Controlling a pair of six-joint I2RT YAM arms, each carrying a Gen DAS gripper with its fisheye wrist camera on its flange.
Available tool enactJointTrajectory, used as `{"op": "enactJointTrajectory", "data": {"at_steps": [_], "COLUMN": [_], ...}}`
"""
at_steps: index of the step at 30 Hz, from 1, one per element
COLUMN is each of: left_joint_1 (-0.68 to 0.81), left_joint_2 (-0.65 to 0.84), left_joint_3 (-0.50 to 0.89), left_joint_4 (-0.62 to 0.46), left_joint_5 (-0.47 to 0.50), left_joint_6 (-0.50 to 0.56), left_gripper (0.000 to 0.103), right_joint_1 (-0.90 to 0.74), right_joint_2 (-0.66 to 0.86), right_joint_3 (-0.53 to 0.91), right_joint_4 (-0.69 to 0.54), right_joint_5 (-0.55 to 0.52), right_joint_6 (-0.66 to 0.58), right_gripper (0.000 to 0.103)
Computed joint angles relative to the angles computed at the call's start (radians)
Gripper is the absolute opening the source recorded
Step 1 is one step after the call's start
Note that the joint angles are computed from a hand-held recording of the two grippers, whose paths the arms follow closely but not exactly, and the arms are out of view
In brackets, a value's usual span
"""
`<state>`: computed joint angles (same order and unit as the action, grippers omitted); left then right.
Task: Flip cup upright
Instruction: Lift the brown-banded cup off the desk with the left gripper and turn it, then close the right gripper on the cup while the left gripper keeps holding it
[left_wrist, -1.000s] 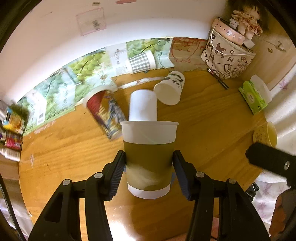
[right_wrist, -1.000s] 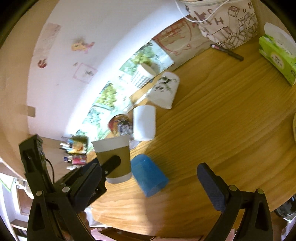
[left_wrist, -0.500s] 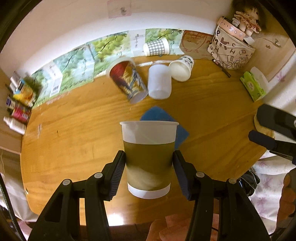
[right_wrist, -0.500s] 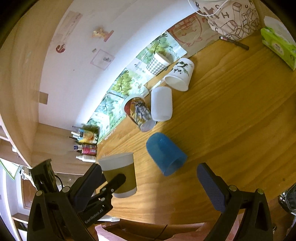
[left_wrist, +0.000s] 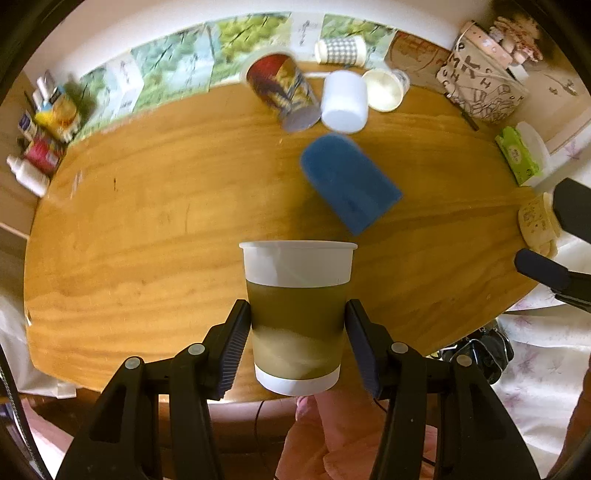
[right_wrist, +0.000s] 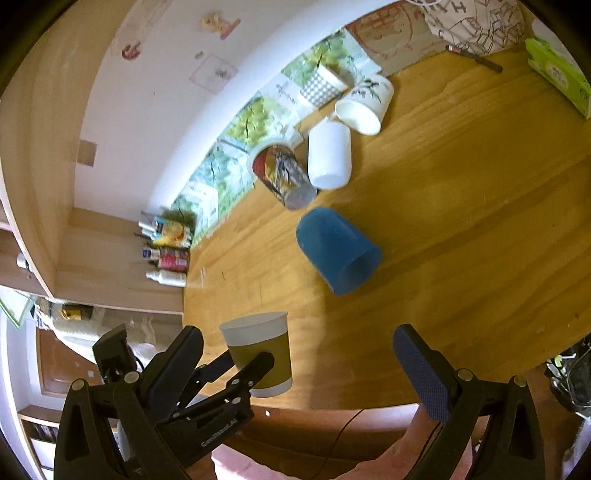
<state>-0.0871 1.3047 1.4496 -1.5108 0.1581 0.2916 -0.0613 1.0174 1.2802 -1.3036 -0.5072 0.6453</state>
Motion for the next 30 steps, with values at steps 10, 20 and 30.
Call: {"op": "enactJointTrajectory", "data": {"at_steps": [10, 20, 30], "left_joint_1": [0.052, 0.082, 0.11], "left_joint_2": [0.0, 0.057, 0.078], "left_joint_3": [-0.124, -0.165, -0.168], "left_joint_4": [0.032, 0.034, 0.035], "left_joint_5": [0.043, 0.093, 0.142], "left_joint_6": [0.0, 0.021, 0.03], "left_gripper": [0.057, 0.059, 0.063], "right_joint_1": [0.159, 0.195, 0.206], "right_joint_2": [0.02, 0.077, 0.128], "right_joint_3": [-0.05, -0.097, -0.123], "right_joint_4": [0.024, 0.056, 0.086], "right_joint_5": [0.053, 0.025, -0.013], "right_joint_6": [0.064, 0.075, 0.064], "right_gripper": [0.103, 0.103, 0.103]}}
